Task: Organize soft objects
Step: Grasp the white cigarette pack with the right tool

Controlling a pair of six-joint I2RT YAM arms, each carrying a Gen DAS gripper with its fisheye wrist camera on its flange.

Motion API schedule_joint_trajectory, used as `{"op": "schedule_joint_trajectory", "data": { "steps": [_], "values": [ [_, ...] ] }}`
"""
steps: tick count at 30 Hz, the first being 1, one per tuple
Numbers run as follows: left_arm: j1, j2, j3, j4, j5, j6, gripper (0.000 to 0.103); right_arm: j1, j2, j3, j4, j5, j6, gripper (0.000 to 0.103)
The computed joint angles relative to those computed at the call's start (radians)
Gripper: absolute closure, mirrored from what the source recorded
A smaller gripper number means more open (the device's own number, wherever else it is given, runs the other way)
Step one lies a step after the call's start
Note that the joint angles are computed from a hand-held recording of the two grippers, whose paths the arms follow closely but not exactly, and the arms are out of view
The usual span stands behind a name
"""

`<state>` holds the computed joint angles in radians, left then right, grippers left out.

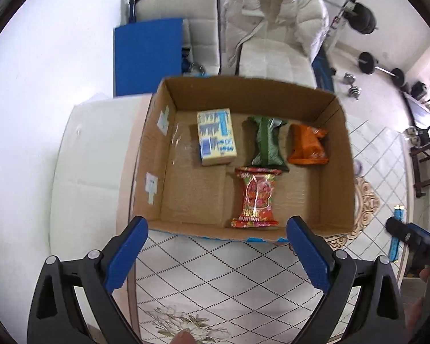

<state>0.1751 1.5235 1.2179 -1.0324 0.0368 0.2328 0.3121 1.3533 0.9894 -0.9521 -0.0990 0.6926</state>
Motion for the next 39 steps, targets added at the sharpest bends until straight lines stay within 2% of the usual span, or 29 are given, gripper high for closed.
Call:
{"op": "schedule_joint_trajectory", "data": {
  "steps": [2,6,12,15,27,30,33,39],
  "values": [
    [-0.013,0.025,-0.025,0.016,-0.001,-0.026,0.004,-0.121,0.03,-0.077,0.067,-0.062,-0.048,0.005],
    [-0.062,0.062,-0.085,0.062,-0.029,-0.069,0.004,-0.26,0.215,-0.162,0.251,-0.143,-0.112,0.005],
    [-0.108,0.105,-0.128,0.116,-0.08,-0.093,0.004,-0.291,0.464,-0.15,0.434,-0.166,-0.08,0.006],
    [-0.113,0.135,-0.129,0.136,-0.1,-0.094,0.004,-0.297,0.524,-0.148,0.501,-0.208,-0.07,0.008],
    [-0.147,0.227,-0.129,0.195,-0.171,-0.116,0.004,-0.347,0.588,-0.155,0.57,-0.213,-0.039,0.012],
    [-0.119,0.26,-0.135,0.2,-0.168,-0.121,0.004,-0.355,0.625,-0.175,0.624,-0.269,-0.039,0.014],
    [-0.097,0.278,-0.136,0.197,-0.158,-0.126,0.004,-0.344,0.642,-0.172,0.64,-0.258,-0.045,0.015],
    [-0.119,0.288,-0.134,0.201,-0.186,-0.143,0.004,-0.257,0.704,-0.065,0.545,-0.169,-0.067,0.015]
  ]
}}
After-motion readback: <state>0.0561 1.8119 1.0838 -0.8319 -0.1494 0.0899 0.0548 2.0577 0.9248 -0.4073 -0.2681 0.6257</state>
